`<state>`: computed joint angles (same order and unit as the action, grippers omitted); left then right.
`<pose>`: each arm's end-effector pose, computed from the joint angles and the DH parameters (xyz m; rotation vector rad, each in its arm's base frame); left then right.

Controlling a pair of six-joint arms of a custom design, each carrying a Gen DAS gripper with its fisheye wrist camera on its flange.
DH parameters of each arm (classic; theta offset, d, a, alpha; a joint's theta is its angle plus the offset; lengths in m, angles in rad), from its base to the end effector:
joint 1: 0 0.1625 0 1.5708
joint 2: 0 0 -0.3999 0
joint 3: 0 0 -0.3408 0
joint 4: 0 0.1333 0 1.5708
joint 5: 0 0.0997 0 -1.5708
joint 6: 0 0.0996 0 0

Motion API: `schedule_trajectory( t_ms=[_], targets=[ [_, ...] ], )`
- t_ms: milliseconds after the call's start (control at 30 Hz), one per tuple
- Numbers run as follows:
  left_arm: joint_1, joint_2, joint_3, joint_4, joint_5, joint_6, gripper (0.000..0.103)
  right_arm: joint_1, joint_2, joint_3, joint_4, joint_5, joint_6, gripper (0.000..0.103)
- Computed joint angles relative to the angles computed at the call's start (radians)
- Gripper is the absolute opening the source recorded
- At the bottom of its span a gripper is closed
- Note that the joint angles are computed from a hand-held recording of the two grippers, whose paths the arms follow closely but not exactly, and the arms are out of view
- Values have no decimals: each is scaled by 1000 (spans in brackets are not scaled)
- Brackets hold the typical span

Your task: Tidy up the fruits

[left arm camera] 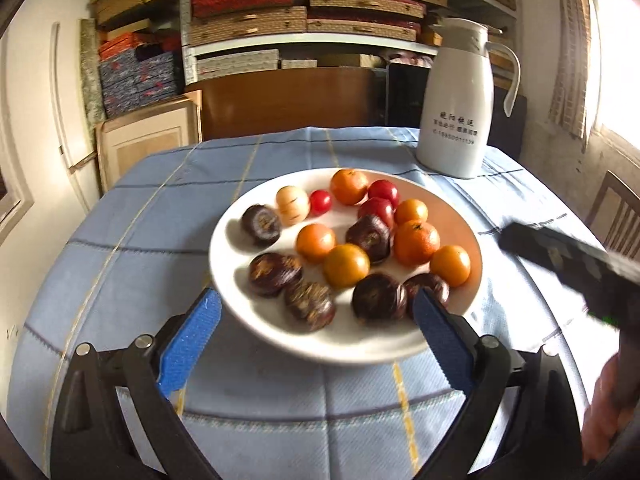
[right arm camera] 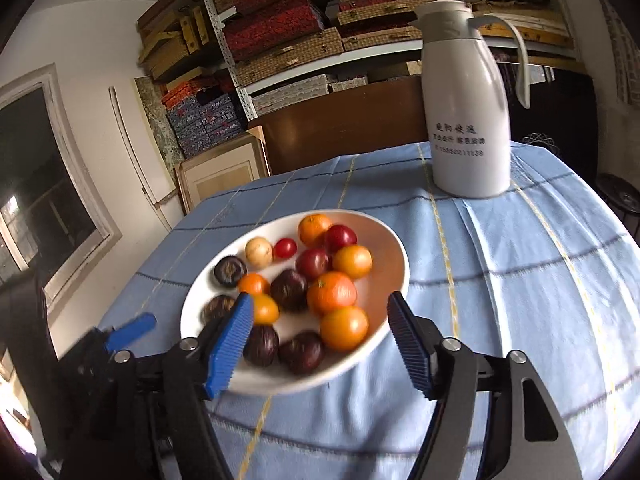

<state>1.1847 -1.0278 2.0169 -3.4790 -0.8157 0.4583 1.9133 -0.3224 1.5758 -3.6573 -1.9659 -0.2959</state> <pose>-0.0061 -0.5502 0.2554 0.4991 2.1472 -1.0389 0.2979 -0.5528 -0.0226 0.5852 -2.4896 1.1387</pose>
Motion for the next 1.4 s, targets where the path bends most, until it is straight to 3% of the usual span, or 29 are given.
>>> schedule_trajectory(
  t_ms=[233, 367, 467, 600, 933, 1400],
  targets=[
    [-18, -51, 134, -140, 72, -13, 98, 40, 31, 147, -211, -92, -69, 99],
    [-30, -75, 183, -158, 86, -22, 98, 65, 49, 158, -265, -146, -93, 99],
    [-47, -74, 205, -207, 106, 14, 98, 68, 44, 157, -241, -179, -53, 99],
    [-68, -59, 218, -258, 118, 62, 98, 56, 21, 172, -180, -159, 5, 99],
    [-93, -44, 221, -268, 165, 73, 98, 50, 18, 177, -176, -143, 20, 99],
    [-88, -85, 234, -190, 120, 12, 98, 49, 23, 171, -175, -153, 17, 99]
  ],
)
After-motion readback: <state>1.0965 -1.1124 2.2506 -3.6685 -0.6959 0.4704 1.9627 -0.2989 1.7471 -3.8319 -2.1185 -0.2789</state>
